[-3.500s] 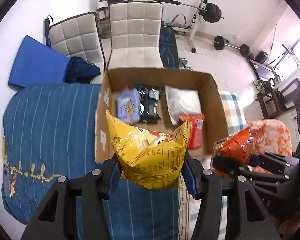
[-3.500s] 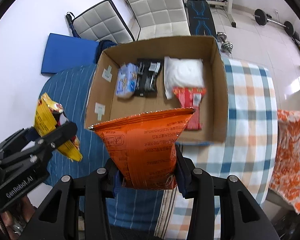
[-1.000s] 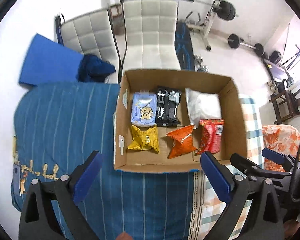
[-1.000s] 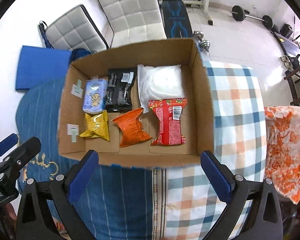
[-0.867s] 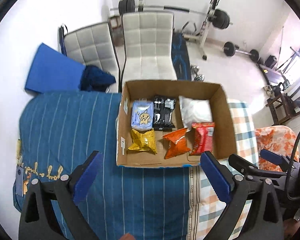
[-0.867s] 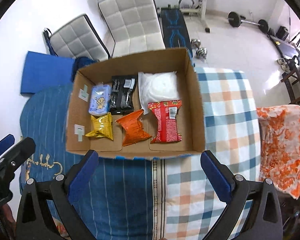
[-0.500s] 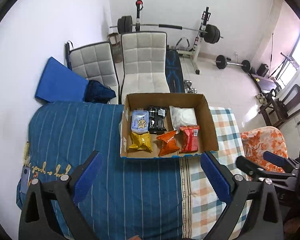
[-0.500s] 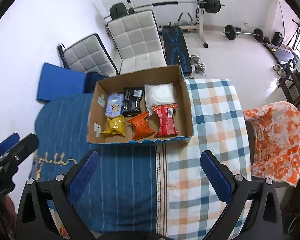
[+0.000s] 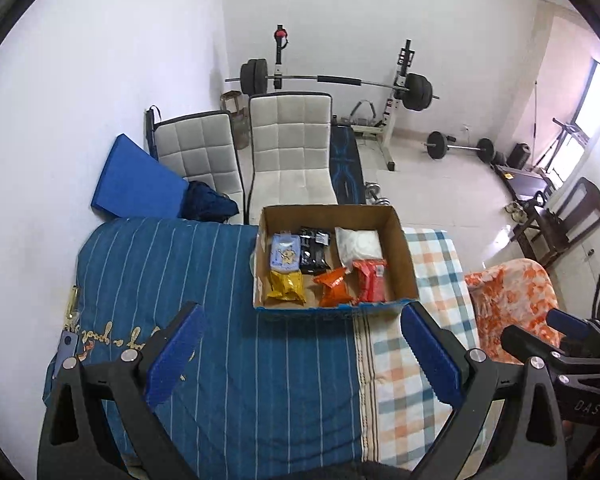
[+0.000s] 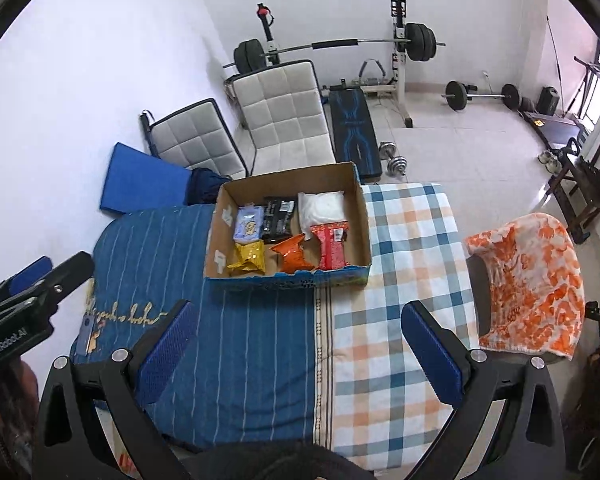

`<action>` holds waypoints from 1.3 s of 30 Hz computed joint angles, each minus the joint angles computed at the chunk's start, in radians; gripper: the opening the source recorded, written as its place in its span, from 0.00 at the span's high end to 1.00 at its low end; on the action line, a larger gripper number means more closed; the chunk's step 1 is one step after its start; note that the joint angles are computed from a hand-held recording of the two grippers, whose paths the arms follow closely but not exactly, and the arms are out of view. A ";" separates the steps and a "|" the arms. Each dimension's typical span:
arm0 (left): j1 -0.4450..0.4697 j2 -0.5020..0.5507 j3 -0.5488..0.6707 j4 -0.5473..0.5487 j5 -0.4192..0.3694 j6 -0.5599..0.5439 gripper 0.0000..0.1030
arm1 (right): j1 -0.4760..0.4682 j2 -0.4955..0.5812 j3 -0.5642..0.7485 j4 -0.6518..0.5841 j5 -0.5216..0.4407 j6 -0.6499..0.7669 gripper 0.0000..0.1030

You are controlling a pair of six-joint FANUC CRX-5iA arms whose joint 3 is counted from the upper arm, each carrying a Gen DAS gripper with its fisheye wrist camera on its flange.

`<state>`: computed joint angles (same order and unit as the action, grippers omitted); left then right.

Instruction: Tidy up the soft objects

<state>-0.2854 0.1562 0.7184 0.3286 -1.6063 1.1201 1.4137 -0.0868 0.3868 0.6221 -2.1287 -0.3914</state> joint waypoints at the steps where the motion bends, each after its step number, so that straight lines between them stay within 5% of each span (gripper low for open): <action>1: 0.004 -0.005 -0.001 0.009 -0.007 -0.007 0.03 | 0.006 0.011 0.018 0.006 -0.006 0.007 0.00; 13: 0.009 -0.039 -0.019 0.004 0.035 -0.007 0.03 | 0.020 0.104 0.138 0.088 -0.131 0.077 0.00; 39: -0.019 -0.027 -0.012 -0.030 0.058 0.011 0.03 | -0.038 0.064 0.085 0.104 -0.106 0.126 0.00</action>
<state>-0.3048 0.1289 0.7066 0.2981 -1.5484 1.1315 1.3760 -0.0228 0.4720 0.7256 -2.2345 -0.2650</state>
